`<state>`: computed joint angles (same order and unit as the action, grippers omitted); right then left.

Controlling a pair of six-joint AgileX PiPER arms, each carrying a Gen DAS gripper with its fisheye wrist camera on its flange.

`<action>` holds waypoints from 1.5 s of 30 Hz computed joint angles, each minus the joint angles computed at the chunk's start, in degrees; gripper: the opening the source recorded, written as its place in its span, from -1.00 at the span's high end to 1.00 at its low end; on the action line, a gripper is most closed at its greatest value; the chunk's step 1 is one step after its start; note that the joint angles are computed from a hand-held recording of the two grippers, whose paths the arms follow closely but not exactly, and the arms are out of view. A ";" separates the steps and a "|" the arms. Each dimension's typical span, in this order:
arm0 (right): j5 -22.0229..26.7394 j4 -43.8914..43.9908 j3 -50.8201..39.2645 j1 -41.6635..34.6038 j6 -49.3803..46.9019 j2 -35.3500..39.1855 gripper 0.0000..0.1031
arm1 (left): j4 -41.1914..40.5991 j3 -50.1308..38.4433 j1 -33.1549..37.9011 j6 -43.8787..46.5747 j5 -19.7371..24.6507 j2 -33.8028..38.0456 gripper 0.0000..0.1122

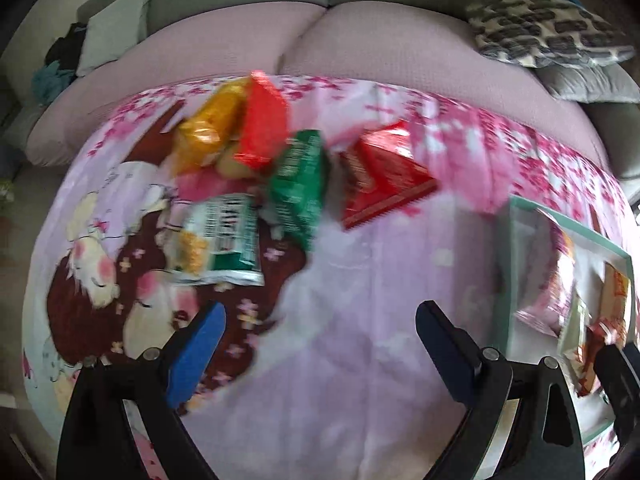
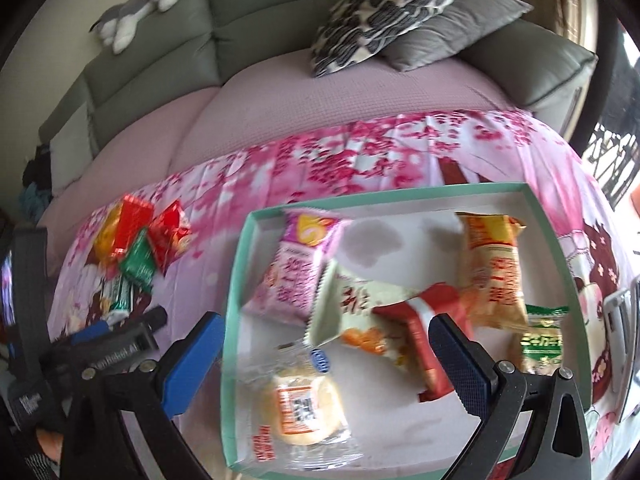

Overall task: Organize snacks
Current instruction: 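Move both open grippers back toward the candy pile, then grasp the green-and-white biscuit pack with the left gripper while the right gripper grasps the red candy bag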

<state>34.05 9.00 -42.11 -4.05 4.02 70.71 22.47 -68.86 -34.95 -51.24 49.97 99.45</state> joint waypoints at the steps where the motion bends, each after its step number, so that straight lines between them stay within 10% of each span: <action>1: -0.11 -0.68 0.06 0.88 0.87 0.15 -1.00 | 0.16 0.44 0.88 -0.18 0.03 -0.44 -0.71; 45: -6.98 -25.92 -7.33 29.77 34.38 14.04 -0.99 | -14.54 4.08 27.29 17.50 -8.71 -2.89 -0.71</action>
